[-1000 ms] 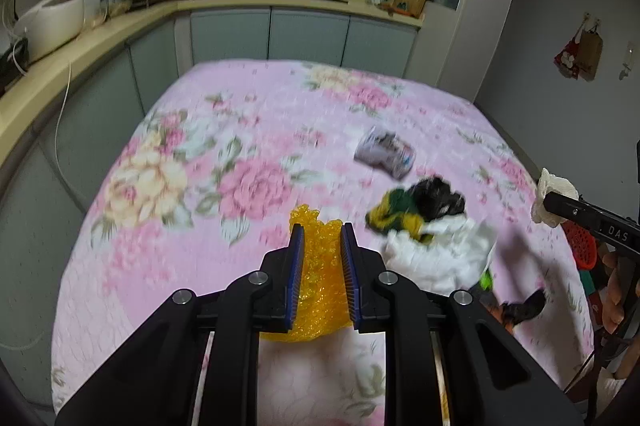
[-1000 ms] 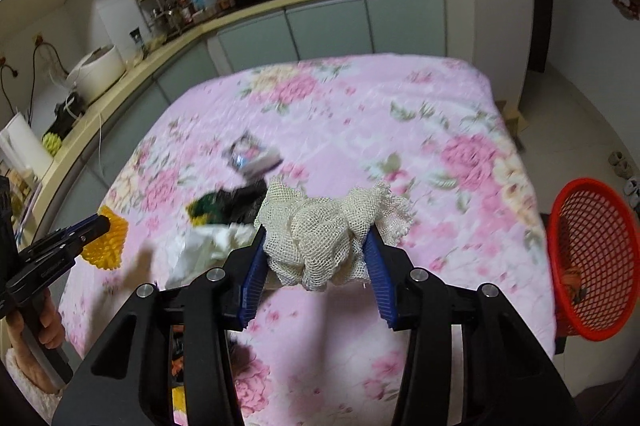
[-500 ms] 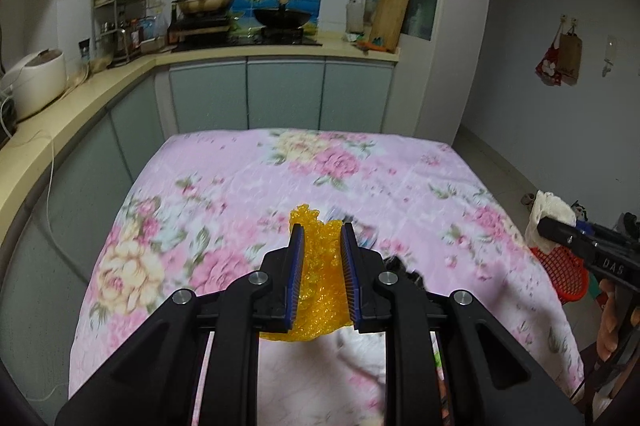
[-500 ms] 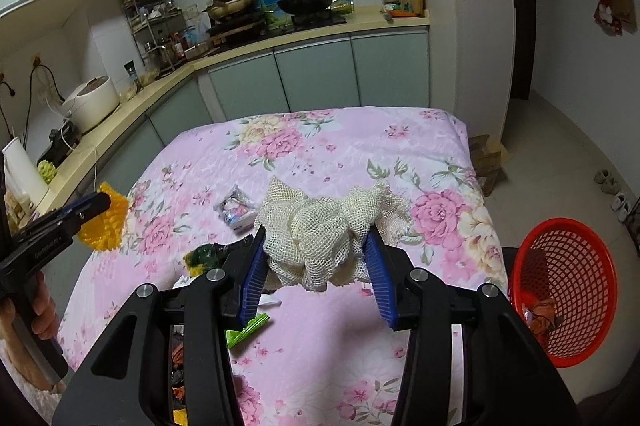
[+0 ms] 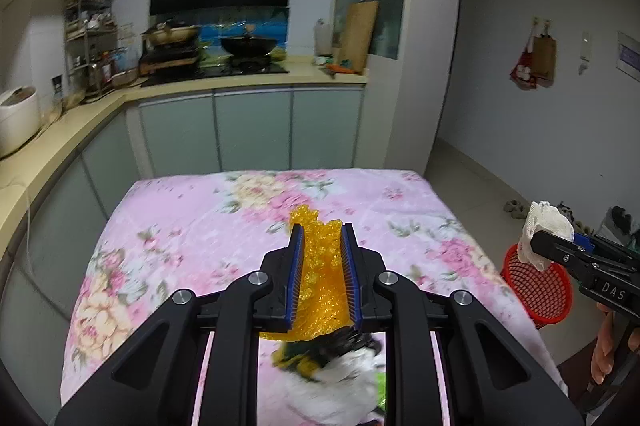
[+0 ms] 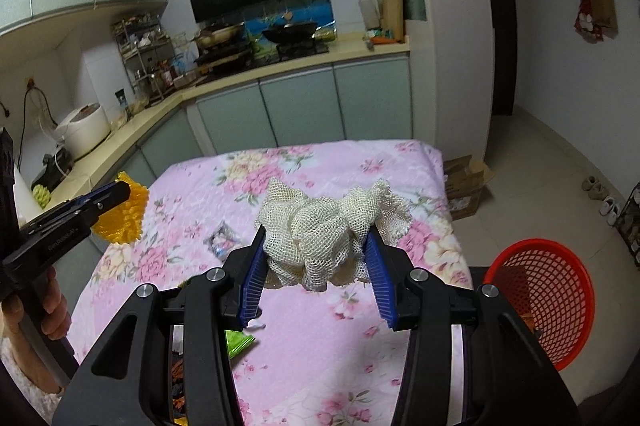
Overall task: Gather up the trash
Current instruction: 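Carry the bubble wrap and mesh net in both tools over the red wastebasket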
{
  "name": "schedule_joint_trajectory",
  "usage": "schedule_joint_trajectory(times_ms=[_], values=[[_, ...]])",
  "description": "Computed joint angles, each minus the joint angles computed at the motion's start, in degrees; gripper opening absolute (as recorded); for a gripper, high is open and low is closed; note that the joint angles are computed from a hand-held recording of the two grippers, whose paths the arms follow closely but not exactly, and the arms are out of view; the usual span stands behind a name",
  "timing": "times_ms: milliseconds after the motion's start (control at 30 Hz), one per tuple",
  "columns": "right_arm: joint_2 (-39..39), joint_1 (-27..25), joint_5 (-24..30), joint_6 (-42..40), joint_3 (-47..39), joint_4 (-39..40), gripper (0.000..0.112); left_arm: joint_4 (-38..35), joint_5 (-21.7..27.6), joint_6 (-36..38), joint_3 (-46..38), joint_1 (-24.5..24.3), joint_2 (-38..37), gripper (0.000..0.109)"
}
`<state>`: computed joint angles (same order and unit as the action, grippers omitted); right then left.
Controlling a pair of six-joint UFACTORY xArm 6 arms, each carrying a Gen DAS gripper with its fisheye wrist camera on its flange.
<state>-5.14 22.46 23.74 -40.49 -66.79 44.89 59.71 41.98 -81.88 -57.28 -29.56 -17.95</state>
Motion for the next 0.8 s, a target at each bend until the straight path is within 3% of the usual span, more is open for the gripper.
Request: schedule_joint_trajectory(times_ms=[500,800], values=[[-2.12,-4.9,-3.28,-1.56,1.27,4.33,0.045,-0.23,-6.21,5.47,-10.92,-0.93,10.86,0.018],[-2.99,-8.93,-5.97,0.97,3.18,3.42,0.045,-6.34,-11.67,12.76,-19.92,-1.26,19.68,0.018]])
